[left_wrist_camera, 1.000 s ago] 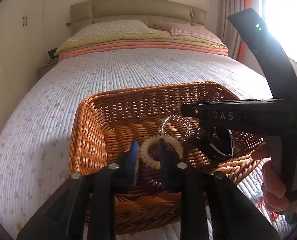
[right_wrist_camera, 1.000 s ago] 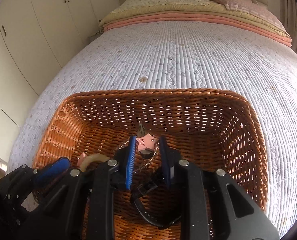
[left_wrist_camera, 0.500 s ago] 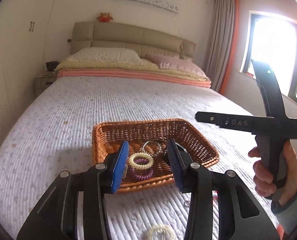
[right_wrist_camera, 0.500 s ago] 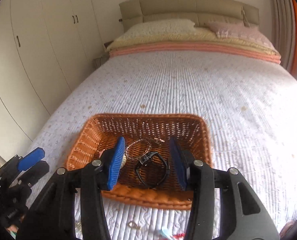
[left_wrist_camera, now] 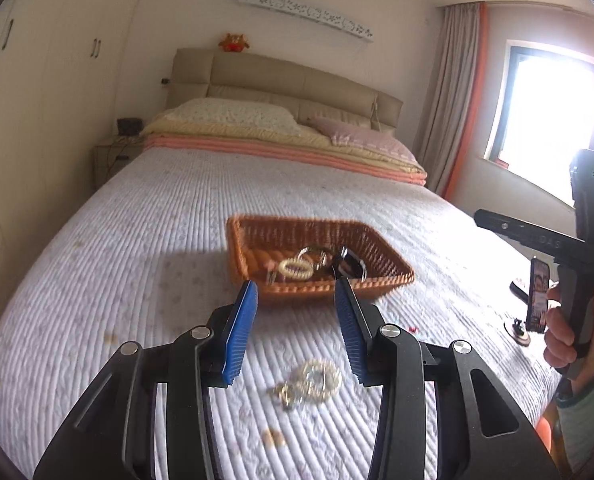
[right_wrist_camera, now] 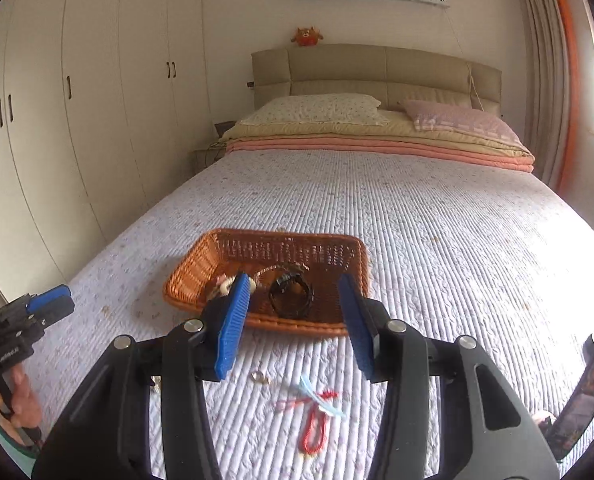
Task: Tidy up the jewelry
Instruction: 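Grasp the gold charm bracelet with the left tool while the right tool grasps the red necklace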
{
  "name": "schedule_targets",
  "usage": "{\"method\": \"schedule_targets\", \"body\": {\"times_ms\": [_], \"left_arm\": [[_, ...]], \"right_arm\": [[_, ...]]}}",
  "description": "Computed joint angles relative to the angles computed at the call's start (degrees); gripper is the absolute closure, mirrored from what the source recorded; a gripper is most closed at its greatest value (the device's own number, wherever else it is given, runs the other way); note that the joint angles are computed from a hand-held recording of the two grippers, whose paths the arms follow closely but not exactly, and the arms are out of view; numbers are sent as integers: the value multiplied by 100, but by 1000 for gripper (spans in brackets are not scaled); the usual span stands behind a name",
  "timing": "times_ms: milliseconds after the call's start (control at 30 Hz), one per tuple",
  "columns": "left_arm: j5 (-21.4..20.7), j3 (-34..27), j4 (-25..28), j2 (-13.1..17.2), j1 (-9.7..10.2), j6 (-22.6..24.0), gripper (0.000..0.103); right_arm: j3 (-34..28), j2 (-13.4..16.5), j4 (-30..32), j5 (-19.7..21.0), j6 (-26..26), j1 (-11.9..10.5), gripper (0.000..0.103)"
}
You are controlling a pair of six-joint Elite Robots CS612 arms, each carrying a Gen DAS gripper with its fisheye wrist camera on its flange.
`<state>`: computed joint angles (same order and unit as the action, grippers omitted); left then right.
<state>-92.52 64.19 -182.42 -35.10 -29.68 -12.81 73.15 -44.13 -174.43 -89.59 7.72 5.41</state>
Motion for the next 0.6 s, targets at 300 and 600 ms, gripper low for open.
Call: {"method": "schedule_targets", "body": {"times_ms": [300, 600], "left_arm": [[-161, 184, 635, 117, 46, -312, 65], [-627, -415, 2009, 459, 61, 154, 66]], "right_arm": [[603, 39, 444, 73, 371, -68, 60], [503, 319, 1009, 189, 531, -49, 60]]}}
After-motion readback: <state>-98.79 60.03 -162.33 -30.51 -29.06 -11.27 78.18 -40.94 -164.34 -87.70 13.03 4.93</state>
